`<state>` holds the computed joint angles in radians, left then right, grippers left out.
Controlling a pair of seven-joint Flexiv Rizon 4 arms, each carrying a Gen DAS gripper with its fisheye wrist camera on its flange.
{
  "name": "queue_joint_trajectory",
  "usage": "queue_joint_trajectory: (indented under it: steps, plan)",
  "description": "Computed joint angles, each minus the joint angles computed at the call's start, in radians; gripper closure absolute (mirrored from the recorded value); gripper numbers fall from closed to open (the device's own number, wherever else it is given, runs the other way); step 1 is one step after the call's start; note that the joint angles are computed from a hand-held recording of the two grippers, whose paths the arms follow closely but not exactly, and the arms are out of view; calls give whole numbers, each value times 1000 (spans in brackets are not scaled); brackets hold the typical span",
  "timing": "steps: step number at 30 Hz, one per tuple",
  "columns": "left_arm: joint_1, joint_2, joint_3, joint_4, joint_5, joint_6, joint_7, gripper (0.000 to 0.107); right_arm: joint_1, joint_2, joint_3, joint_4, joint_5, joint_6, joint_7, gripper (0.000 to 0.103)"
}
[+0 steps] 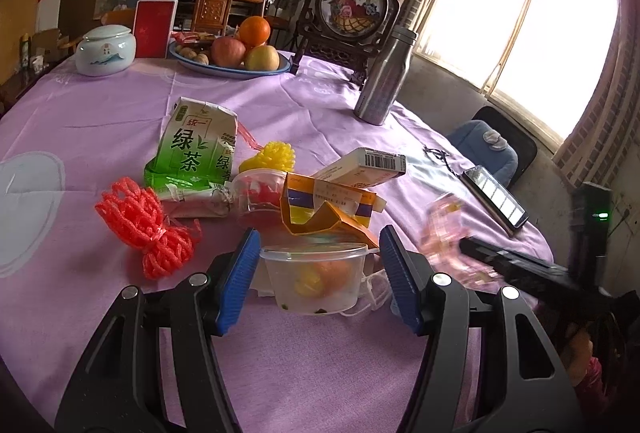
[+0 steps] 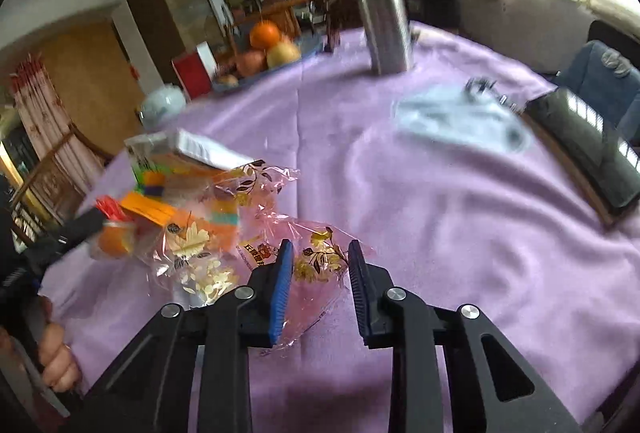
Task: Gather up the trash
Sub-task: 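Grasp the clear plastic container with the left tool while the right tool grasps the clear snack bag, then carry the container and snack bag to the red wastebasket and release both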
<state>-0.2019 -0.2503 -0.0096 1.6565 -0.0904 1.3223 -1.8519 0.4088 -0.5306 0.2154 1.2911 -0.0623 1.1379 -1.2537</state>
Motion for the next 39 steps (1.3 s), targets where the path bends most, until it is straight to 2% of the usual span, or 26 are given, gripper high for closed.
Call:
queue_joint_trajectory:
  steps: [6,11,15,25,31,39]
  plan:
    - [14,13,-21,35,-47,46,28,46,-24,81,-2,88,10,85,1,75]
    - [-1,30,-13,43,-45,27,2,46,-52,133,2,151,22,127,13,75]
    - [-38,48,21,18,53,-22,-76,46,-80,186,10,221,41,166,10,75]
    - [-76,80,-6,-32,175,-57,-152,46,-145,317,21,398,105,259,-9,75]
    - [-117,54,-31,-106,222,-96,-165,46,-193,405,8,516,165,297,-27,75]
    - [-197,-56,-71,-252,212,-149,-103,46,-246,503,-55,689,199,316,1,75]
